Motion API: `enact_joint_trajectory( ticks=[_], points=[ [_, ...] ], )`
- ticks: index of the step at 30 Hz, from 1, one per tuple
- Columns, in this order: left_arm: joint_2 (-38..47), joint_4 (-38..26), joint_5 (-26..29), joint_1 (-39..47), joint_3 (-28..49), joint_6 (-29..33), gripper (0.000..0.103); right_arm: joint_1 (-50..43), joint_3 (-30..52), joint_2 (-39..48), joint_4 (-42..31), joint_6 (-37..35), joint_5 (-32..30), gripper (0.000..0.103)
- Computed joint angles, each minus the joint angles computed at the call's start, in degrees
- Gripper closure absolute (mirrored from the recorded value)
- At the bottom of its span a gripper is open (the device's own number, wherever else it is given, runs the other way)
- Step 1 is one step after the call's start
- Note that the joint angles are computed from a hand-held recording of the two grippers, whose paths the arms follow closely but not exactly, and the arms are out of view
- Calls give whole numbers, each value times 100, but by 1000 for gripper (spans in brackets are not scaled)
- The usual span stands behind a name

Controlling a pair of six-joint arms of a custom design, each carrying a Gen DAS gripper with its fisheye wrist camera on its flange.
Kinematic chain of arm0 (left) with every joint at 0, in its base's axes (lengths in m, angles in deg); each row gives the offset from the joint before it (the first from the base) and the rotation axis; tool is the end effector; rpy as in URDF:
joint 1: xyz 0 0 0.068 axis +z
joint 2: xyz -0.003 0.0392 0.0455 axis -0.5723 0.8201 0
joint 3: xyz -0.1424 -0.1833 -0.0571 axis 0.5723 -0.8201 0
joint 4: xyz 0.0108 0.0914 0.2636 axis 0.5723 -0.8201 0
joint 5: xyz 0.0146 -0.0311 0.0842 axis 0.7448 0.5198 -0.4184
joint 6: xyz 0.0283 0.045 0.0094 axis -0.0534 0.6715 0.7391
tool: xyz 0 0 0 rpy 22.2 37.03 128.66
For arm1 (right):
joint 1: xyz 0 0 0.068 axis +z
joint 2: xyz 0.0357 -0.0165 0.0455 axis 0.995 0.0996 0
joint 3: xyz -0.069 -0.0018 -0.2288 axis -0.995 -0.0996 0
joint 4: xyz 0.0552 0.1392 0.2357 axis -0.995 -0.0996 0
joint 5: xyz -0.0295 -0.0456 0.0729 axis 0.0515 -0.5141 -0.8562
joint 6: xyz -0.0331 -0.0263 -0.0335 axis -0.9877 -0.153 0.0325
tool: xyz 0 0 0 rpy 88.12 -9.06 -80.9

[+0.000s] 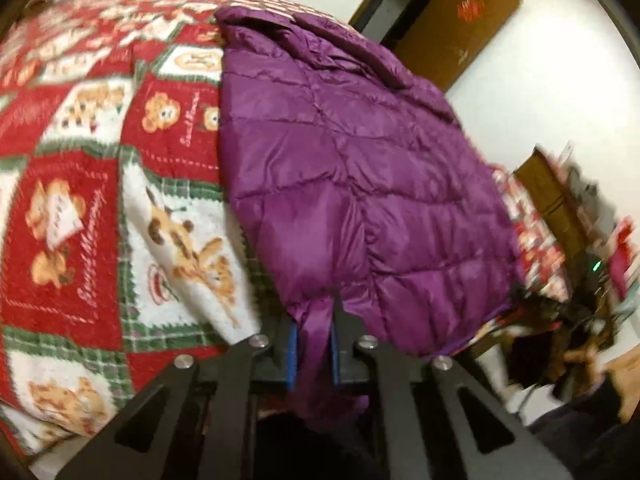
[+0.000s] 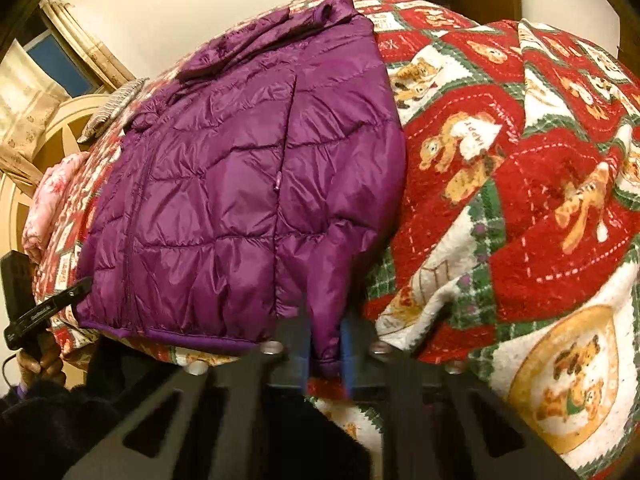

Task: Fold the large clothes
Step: 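Grasp the jacket hem with the left tool while the right tool grasps the hem too, then lift the hem with both tools and fold it over toward the collar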

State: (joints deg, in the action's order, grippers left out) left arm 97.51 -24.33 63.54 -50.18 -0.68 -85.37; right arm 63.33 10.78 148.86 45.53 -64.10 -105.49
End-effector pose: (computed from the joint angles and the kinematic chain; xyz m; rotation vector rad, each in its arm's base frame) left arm 0.2865 -0.0956 0.1539 0.3694 2.5507 -0.7758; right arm 0.2039 -0.0656 0.1309 0.4480 2.5460 0.3321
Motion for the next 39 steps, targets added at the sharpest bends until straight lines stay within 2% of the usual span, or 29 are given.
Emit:
enact_joint_trajectory(
  ticks=[4,7,13,21,26,28,30,32,34,36,39],
  points=[
    [-338,26,-45,-26,-54,72,95,-250,-119,-590,-151,-185,-544,98],
    [-612,72,172,31,-58,21,95,-376,-70,-970,-332,-290,-860,99],
    [-1039,166,482,224,-80,-95,96,-855,39,-1424,-443,-53,-1896,99],
    [-1764,245,929,573,-264,-185,97,-1162,181,-1900,-621,131,-2692,99],
    [-2473,367,1559,1068,-473,-190,98,-1489,317,-2134,-833,168,-3277,99],
    [-2578,224,1146,1013,-433,91,98,-1426,356,-2217,-895,119,-3161,99],
    [-2532,278,492,895,-472,260,97,-1283,345,-2167,-837,113,-2890,99],
    [-2206,111,377,872,-359,305,80,-1208,245,-2115,-736,191,-2869,99],
    [-1995,126,270,865,-388,280,17,-1169,180,-2154,-732,200,-2829,99],
    [-1799,251,-211,719,-485,29,4,-1209,186,-2165,-811,138,-2830,99],
    [-1406,-9,-201,706,-426,27,4,-1292,212,-2110,-815,79,-2838,99]
  ],
)
